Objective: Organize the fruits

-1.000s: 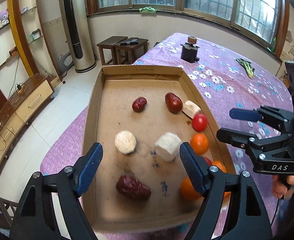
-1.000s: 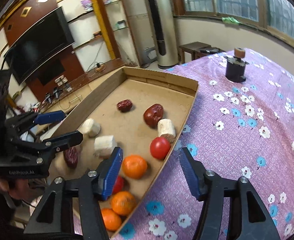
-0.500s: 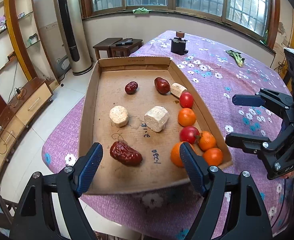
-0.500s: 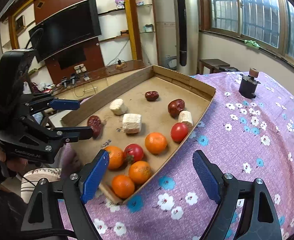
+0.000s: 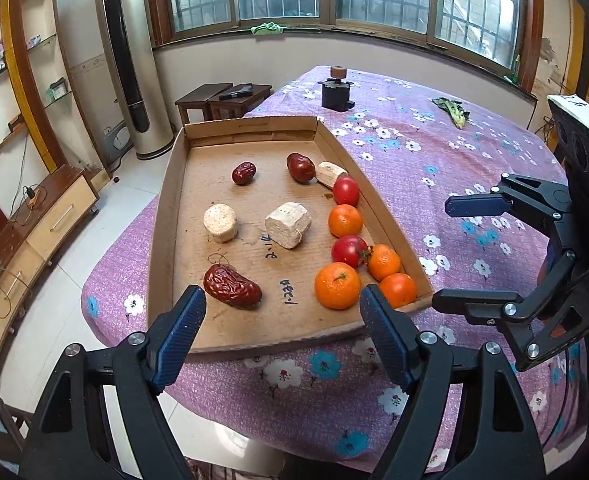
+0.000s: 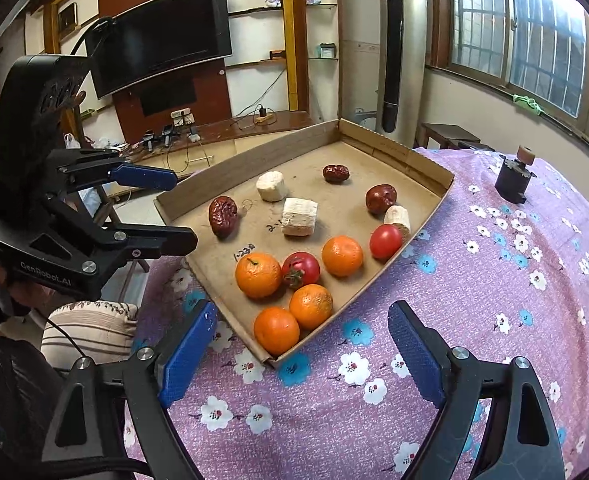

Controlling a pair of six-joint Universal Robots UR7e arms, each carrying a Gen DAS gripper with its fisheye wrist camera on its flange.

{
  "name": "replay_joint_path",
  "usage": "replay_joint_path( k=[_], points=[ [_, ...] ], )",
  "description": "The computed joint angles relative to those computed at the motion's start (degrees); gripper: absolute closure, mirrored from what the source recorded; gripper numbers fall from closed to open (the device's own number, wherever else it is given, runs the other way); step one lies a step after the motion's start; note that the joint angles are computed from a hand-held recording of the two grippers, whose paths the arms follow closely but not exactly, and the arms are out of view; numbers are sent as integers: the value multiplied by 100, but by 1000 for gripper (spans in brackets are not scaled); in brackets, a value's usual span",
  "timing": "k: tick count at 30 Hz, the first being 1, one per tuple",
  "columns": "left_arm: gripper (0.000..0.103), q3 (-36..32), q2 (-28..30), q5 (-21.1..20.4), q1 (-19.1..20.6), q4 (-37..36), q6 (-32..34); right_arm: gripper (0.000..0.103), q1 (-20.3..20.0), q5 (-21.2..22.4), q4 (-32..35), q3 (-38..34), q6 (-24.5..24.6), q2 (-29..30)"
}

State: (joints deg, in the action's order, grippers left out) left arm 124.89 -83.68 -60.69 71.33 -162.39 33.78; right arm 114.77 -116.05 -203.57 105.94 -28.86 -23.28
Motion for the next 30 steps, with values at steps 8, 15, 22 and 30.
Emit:
replay_joint_path(
  k=[8,15,22,30],
  points=[
    [24,63,-71,-62,3,-9,45,14,57,-77,18,13,-71,12],
    [24,52,-121,-211,63,100,-23,14,107,-202,37,-1,-141,59],
    [24,56,-108,-208,93,-26,29,14,144,-277,71,-37,-181,111],
    [24,26,-88,-179,127,27,-37,14,175,-363,126,-76,-193,172]
  ],
)
